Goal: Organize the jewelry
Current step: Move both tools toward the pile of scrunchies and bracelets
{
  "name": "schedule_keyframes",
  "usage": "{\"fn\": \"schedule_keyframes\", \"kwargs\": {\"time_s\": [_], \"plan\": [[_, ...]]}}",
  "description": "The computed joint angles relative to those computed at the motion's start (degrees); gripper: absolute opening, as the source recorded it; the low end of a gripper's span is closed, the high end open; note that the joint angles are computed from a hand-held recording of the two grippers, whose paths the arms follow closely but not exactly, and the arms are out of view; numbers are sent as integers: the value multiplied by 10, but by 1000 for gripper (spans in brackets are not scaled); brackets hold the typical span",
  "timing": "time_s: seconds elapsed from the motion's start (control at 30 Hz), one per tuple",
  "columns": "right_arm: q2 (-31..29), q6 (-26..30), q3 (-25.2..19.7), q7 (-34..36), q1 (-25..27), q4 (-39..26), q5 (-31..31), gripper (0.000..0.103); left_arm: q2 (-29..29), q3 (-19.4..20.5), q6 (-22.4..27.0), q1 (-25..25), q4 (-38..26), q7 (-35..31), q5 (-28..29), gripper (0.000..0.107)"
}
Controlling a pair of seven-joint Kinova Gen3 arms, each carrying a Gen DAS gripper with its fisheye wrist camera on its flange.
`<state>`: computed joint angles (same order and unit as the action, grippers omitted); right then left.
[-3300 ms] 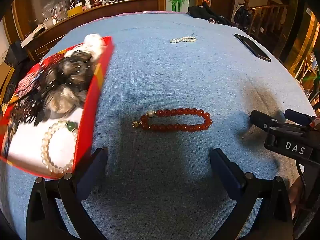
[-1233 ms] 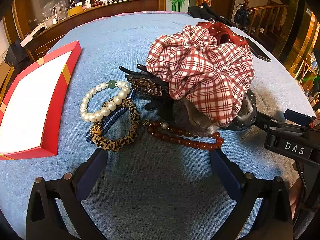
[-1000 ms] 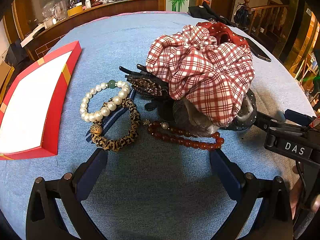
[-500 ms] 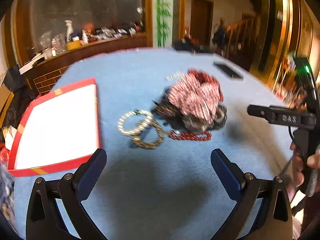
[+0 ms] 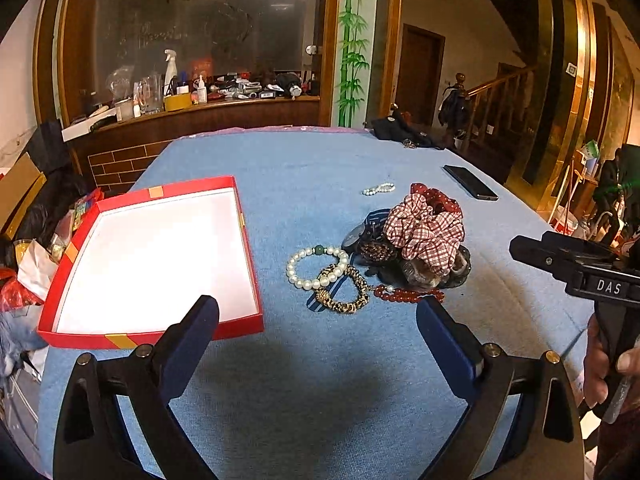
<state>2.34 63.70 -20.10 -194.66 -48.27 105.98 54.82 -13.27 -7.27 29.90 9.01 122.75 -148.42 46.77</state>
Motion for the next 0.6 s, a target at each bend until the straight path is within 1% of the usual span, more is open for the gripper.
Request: {"fn": "schedule_keyframes", "kwargs": {"time_s": [0.23, 0.4, 0.5, 0.6], "plan": [[14, 18, -1, 17, -14, -21, 1, 101, 6, -9, 6, 6, 0, -28, 29, 99], [14, 25, 3, 12, -22, -23, 2, 101, 8, -1, 14, -3, 0, -43, 40, 99], [14, 23, 4, 17, -21, -25, -2, 101, 12, 5, 14, -8, -1, -43, 38, 99], [14, 21, 5, 18, -21, -26, -2, 101, 16, 16, 12, -14, -3, -25, 23, 99]]}}
